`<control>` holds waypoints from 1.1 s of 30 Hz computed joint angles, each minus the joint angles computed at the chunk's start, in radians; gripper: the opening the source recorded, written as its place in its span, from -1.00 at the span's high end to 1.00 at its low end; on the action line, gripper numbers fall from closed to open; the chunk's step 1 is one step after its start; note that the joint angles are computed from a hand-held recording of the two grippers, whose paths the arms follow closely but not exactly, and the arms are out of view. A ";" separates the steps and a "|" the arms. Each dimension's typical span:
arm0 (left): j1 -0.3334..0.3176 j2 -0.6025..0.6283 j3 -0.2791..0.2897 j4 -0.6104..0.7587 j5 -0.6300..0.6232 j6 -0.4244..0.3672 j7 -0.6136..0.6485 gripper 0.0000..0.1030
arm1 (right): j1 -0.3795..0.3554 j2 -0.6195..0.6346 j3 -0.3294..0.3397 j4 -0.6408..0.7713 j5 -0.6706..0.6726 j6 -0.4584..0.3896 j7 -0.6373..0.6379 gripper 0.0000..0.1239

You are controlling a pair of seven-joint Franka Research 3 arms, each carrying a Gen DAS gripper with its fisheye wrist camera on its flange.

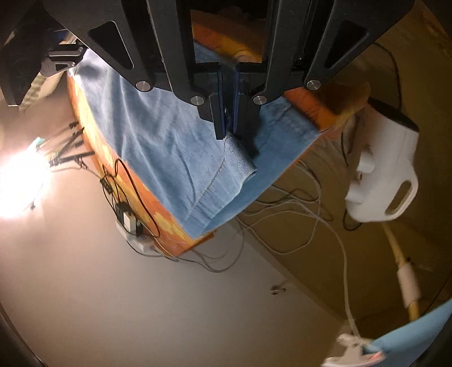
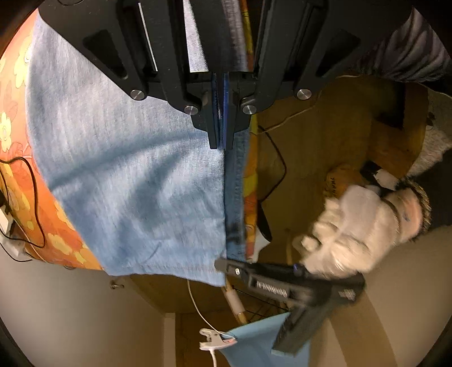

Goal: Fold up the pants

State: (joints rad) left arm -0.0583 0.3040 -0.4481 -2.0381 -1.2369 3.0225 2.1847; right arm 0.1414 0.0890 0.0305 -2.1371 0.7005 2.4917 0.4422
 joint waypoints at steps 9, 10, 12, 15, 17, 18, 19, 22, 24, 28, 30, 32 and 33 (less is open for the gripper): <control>-0.030 0.003 0.025 -0.004 -0.112 0.036 0.091 0.94 | -0.008 0.045 0.001 0.053 -0.076 -0.090 0.026 0.90; -0.032 0.001 0.027 -0.005 -0.097 0.028 0.087 0.94 | -0.027 0.046 -0.002 0.081 -0.035 -0.139 -0.004 0.79; -0.054 -0.006 0.038 -0.017 -0.028 0.052 0.034 0.94 | -0.046 0.043 -0.011 0.111 0.013 -0.150 -0.022 0.54; -0.140 -0.017 0.120 -0.047 0.215 0.103 -0.166 0.86 | -0.069 0.088 -0.022 0.197 0.062 -0.118 -0.008 0.35; -0.166 -0.019 0.154 -0.053 0.313 0.097 -0.246 0.83 | -0.073 0.138 -0.021 0.259 0.065 -0.063 0.043 0.34; -0.169 -0.017 0.161 -0.051 0.347 0.089 -0.277 0.79 | -0.072 0.182 -0.023 0.311 0.044 -0.030 0.079 0.34; -0.185 -0.015 0.183 -0.051 0.395 0.081 -0.327 0.62 | -0.074 0.221 -0.022 0.359 0.022 -0.025 0.116 0.34; -0.260 -0.007 0.276 -0.049 0.556 0.065 -0.498 0.29 | -0.079 0.362 -0.016 0.539 -0.062 -0.038 0.248 0.34; -0.324 -0.003 0.352 -0.049 0.670 0.059 -0.611 0.28 | -0.087 0.446 -0.001 0.656 -0.100 -0.059 0.305 0.30; -0.476 0.015 0.531 -0.031 0.901 0.033 -0.829 0.14 | -0.099 0.589 0.031 0.844 -0.147 -0.077 0.389 -0.02; -0.535 0.029 0.599 -0.022 0.990 0.034 -0.916 0.10 | -0.100 0.676 0.046 0.966 -0.196 -0.097 0.446 -0.02; -0.575 0.041 0.645 -0.017 1.049 0.048 -0.987 0.09 | -0.088 0.749 0.036 1.068 -0.220 -0.128 0.484 -0.02; -0.597 0.046 0.670 -0.018 1.076 0.062 -1.022 0.09 | -0.088 0.790 0.038 1.130 -0.236 -0.155 0.511 -0.02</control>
